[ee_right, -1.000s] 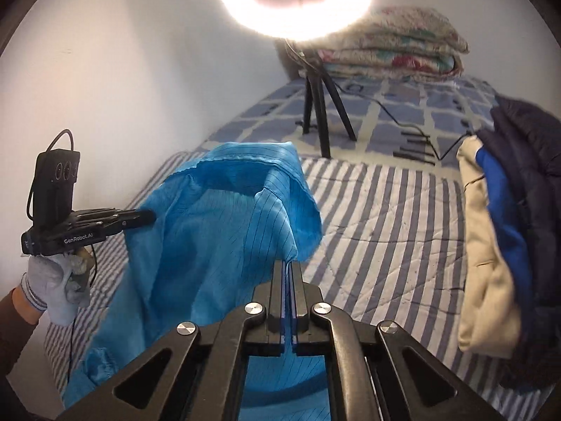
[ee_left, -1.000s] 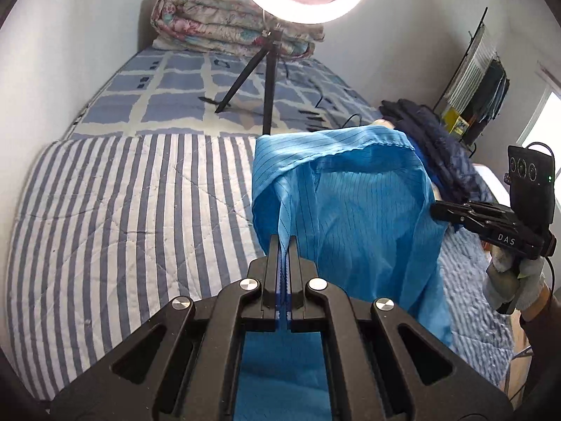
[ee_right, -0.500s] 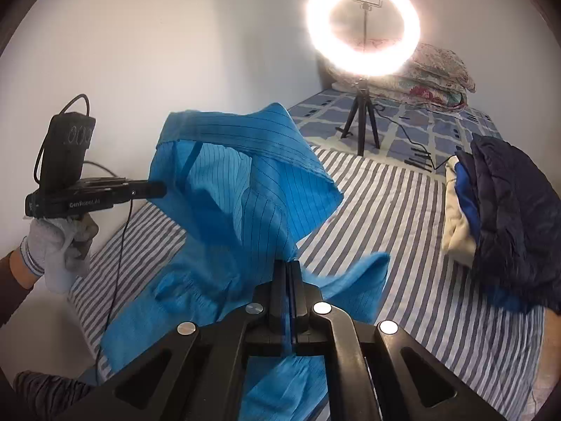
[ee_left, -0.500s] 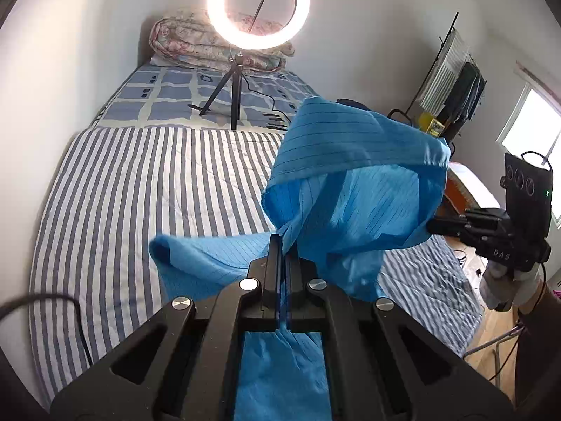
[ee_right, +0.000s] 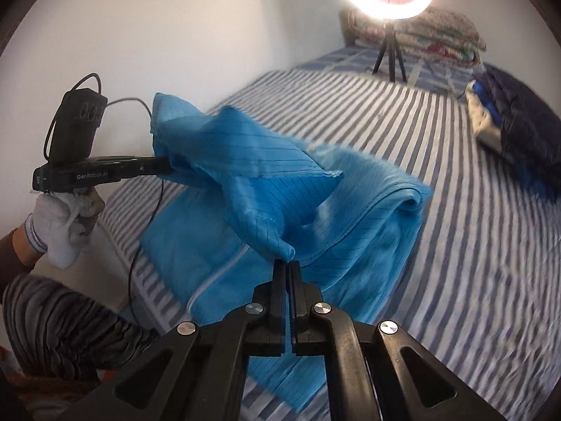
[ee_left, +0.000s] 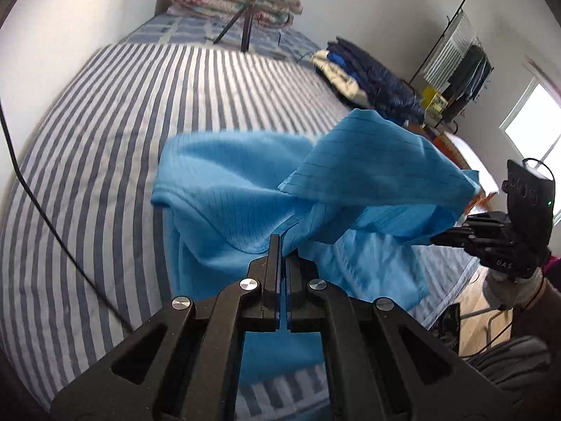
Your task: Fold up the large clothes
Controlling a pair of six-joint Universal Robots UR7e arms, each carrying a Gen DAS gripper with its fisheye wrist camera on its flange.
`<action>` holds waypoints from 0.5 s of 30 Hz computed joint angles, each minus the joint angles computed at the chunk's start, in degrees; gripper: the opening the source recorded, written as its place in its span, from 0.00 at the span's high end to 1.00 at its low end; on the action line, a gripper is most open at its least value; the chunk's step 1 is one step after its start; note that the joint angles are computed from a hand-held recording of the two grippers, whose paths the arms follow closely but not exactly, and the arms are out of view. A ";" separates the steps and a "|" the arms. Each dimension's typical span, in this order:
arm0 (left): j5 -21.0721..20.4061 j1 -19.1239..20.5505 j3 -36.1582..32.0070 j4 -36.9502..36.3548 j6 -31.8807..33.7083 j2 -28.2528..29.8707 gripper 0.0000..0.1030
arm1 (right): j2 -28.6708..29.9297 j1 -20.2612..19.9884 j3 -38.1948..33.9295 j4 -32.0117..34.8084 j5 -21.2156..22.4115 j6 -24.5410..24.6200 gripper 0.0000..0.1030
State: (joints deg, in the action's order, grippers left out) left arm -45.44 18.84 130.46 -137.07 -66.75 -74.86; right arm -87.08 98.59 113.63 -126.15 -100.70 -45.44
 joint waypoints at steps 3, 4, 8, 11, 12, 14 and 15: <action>-1.66 -1.23 2.38 0.02 -2.78 -0.35 1.00 | -1.98 -0.73 3.31 -0.33 -0.90 -0.82 1.00; -1.63 -1.80 3.05 0.72 -4.15 -0.60 1.00 | -2.40 -0.89 4.10 -0.36 -1.50 -1.27 1.00; -2.95 -3.63 4.62 2.23 -5.58 -2.03 1.00 | -3.19 -1.62 4.32 1.20 -1.99 -3.72 0.99; -4.28 -5.47 6.07 4.22 -7.19 -4.79 1.00 | -4.62 -2.91 2.77 4.81 -0.39 -5.01 0.85; -4.37 -6.59 6.86 5.13 -8.64 -6.56 1.00 | -5.21 -3.52 2.29 5.74 0.54 -4.89 0.75; -3.89 -8.57 8.40 6.23 -11.06 -9.62 0.95 | -6.56 -5.01 1.14 7.80 3.07 -4.77 0.70; -3.05 -9.61 9.03 7.49 -12.98 -11.58 0.91 | -7.06 -5.77 0.45 8.58 4.47 -4.74 0.69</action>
